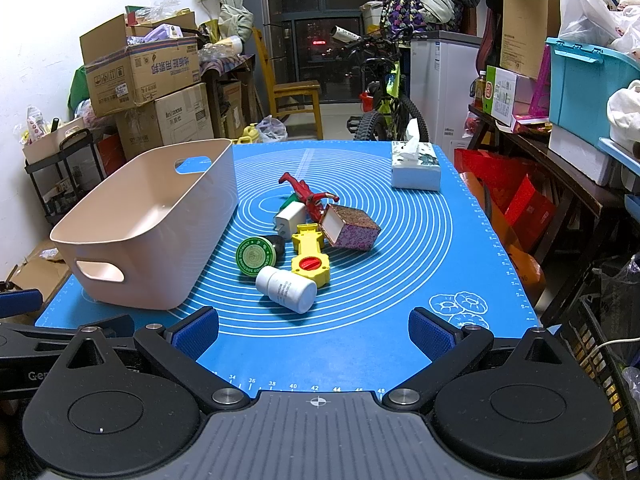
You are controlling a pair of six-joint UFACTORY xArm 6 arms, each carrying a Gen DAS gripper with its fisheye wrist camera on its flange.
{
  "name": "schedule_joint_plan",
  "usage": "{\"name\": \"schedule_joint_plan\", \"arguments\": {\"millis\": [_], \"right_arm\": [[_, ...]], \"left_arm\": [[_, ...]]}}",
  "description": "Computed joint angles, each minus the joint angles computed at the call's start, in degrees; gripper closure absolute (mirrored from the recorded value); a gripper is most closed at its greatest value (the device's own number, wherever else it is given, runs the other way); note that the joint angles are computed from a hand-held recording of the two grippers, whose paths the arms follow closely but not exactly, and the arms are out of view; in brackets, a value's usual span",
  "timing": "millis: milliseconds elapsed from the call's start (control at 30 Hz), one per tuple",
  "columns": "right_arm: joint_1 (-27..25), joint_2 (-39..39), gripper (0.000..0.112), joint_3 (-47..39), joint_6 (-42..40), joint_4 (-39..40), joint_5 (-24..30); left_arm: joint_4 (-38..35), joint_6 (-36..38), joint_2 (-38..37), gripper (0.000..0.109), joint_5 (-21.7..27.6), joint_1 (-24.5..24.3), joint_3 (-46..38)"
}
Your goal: Organize rigid objects
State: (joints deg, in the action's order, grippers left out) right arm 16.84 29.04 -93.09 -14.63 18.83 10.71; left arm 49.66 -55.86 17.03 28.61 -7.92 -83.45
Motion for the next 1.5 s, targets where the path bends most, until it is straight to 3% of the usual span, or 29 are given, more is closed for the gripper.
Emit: {"name": "schedule_joint_plan", "arguments": {"millis": [1100, 1267, 1500], "right_arm": [[0.22, -1.45, 0.012, -0.09, -0.53, 0.93, -1.02], [-0.25, 0.5, 0.012, -5.48, 1.01, 3.26, 2.36], [0.09, 8.52, 0.012, -19.08, 8.54, -4.47, 8.29]], "left_arm": [[0.0, -0.81, -1.09, 0.007, 0.28, 1.15, -0.61], [0.14, 2.3, -0.35, 0.006, 1.44, 3.01, -4.39], [-13.41, 16.66, 5.77, 0.006, 8.96, 6.45, -17.86]]}}
